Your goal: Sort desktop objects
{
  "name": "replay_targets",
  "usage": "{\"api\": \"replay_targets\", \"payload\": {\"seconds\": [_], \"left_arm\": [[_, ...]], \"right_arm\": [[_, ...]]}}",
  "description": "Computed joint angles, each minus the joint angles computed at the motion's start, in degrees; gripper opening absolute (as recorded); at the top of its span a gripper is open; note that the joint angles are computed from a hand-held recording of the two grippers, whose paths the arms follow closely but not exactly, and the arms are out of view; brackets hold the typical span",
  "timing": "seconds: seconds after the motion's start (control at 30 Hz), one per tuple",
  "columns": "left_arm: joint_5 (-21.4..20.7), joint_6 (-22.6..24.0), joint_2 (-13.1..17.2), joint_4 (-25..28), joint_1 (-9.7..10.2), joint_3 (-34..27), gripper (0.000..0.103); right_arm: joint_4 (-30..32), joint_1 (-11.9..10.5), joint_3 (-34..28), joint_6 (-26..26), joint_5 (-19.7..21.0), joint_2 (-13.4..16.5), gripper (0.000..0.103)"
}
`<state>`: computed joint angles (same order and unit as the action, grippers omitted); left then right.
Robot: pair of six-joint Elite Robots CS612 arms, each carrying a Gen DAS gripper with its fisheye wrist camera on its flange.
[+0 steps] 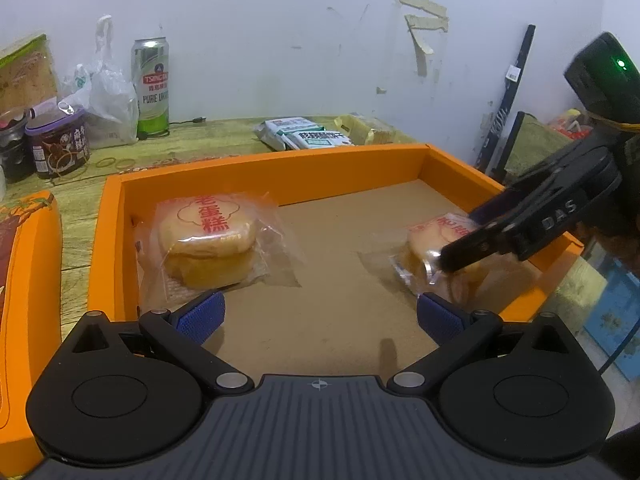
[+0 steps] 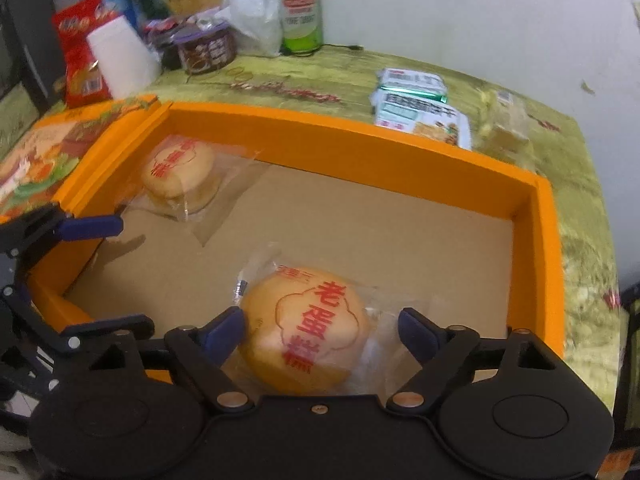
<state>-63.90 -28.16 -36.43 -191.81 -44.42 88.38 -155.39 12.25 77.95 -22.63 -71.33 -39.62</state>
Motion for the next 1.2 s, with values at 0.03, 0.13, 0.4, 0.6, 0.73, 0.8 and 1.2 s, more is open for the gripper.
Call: {"api": "replay_targets", "payload": {"seconds": [0.03,0.13,0.4,0.6,0.73,0.8,1.2], "left_arm": [[0.1,0.0,0.0,0.1,-0.01,0.0,0.103],[0.5,0.0,-0.1,0.4,-0.05,0.1,0.103],[0.8,-0.5,-0.3,0.7,-0.12,0.4,0.103],[1.0,-1.0,-0.5,1.0,-0.11,0.6,0.103],[1.0,-1.0,-0.5,1.3,-0.11,0.6,0.103],[1.0,-0.9,-0.5,1.4,-0.09,0.6,0.103],[0.3,0.0,-0.6,0.5,-0.11,1.0,0.103]], "right_arm": [[0.0,-0.2,0.1,0.4,0.2,0.0,0.082],[-0.9,-0.7,1.1,0.8,-0.3,-0.4,0.082],[2.9,-2.4,1.3,4.5,1.6,-0.8,0.082],[2.8,-3.0,1.3,6.1,1.8,-1.1,0.079],[0.4,-3.4,1.2,8.1,2.4,-1.3,0.079],[-1.5,-3.5,1.1,8.8,2.7,-1.2,0.079],[-4.0,-4.0,-2.8,12.2,9.7,3.7,0.082]]}}
